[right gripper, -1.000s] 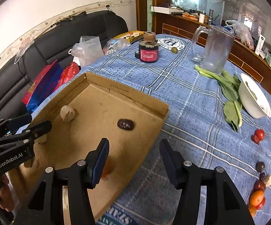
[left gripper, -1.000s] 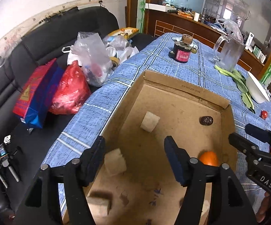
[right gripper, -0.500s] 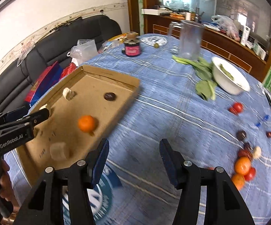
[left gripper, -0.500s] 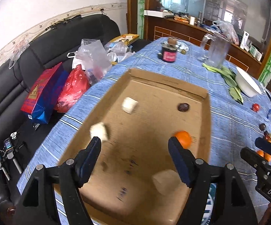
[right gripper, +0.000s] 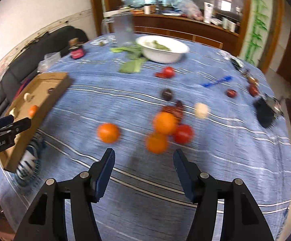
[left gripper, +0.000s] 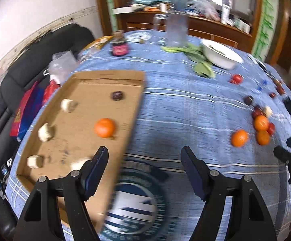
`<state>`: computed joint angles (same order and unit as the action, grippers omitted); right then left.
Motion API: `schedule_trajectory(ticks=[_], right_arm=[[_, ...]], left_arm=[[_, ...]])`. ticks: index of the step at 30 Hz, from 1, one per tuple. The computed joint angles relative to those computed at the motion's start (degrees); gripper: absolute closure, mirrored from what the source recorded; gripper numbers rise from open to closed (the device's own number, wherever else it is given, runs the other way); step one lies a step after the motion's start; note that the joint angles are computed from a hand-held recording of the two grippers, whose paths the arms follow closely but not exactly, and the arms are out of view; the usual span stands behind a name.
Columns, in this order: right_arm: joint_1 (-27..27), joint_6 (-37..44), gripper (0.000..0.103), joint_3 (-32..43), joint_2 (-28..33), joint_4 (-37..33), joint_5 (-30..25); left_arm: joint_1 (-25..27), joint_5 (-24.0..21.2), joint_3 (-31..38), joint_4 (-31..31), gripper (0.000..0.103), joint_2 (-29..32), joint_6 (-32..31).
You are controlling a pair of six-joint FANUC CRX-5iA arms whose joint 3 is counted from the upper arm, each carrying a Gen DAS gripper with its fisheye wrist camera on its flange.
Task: Organize fruits
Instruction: 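Move both open tools back from the tray toward the fruits, then grasp a tangerine with the right tool while the left tool grasps another tangerine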
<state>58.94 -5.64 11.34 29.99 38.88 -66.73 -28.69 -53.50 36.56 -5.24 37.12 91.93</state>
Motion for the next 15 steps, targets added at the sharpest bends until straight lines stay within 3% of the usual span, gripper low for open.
schedule_trajectory(ticks=[5, 15], right_arm=[[-0.7, -1.3, 0.039, -7.9, -4.8, -0.1, 5.0], [-4.7, 0.7, 0.039, -8.5, -2.8, -1.3, 14.8]], left_arm=[[-3.0, -2.4, 2.3, -0.1, 0.029, 1.8, -0.9], [-5.9, -7.6, 10.5, -2.7, 0.029, 6.9, -0.3]])
